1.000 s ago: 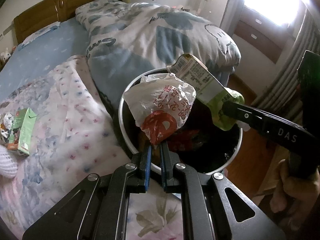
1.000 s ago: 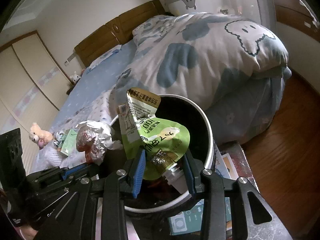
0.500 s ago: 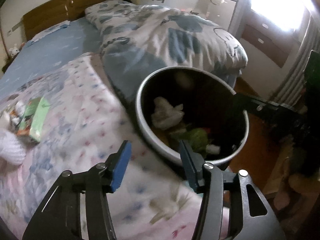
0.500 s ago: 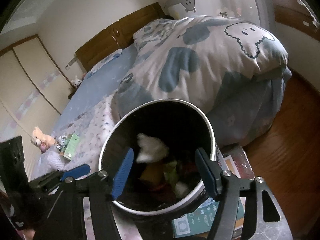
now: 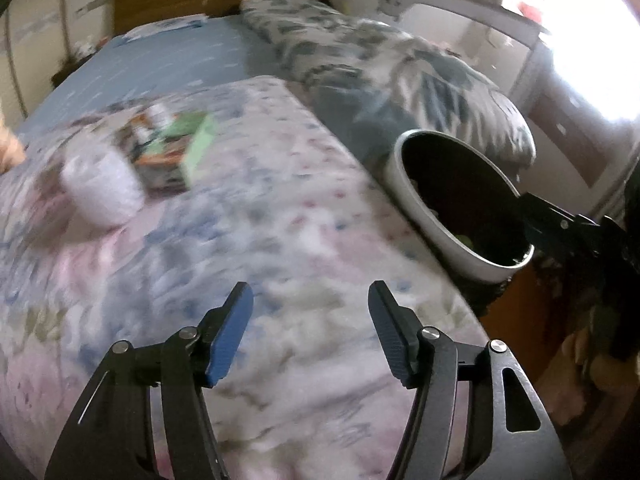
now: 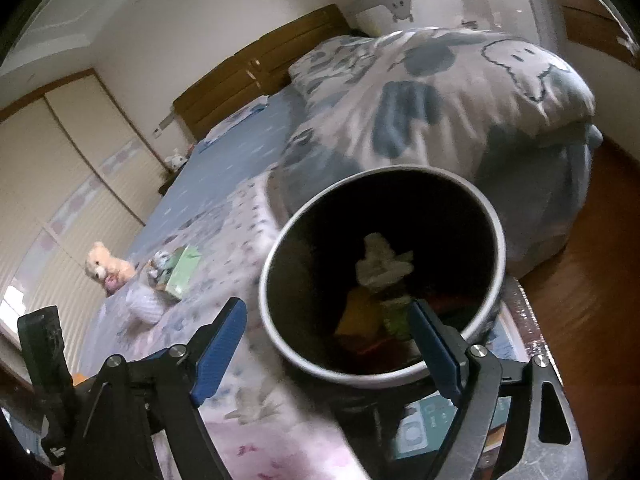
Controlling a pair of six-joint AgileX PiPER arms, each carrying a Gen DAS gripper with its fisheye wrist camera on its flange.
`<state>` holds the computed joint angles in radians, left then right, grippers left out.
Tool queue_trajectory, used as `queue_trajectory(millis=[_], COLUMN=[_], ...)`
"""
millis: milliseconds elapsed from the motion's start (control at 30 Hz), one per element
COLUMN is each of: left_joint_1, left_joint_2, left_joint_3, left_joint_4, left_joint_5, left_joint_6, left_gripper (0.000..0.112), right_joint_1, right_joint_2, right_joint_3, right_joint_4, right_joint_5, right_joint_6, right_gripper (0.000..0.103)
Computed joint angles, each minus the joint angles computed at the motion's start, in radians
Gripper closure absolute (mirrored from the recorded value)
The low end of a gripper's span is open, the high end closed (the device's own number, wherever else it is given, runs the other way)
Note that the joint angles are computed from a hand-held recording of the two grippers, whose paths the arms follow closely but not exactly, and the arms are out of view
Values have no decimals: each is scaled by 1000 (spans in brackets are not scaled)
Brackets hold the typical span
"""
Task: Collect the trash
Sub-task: 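Move both tools back over the remaining trash on the bed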
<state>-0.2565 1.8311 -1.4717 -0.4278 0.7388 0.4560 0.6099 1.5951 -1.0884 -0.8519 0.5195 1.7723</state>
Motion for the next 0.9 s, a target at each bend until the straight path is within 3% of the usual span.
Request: queue_trajectory(millis=[433,900], left_joint_1=[185,279], left_joint_2=[-28,72], left_joint_3=[64,-64], left_joint_4=[-46,-38], left_joint_5=[-23,-6], left_joint_6=[38,-1], left_gripper=[51,49], right_joint_1=[83,92], right_joint_2=[162,348], right_joint_3=[-210,-456], right_joint_4=[73,258], right_joint_5=[16,19], right_joint_6=[-75,-299], right_gripper=[16,15])
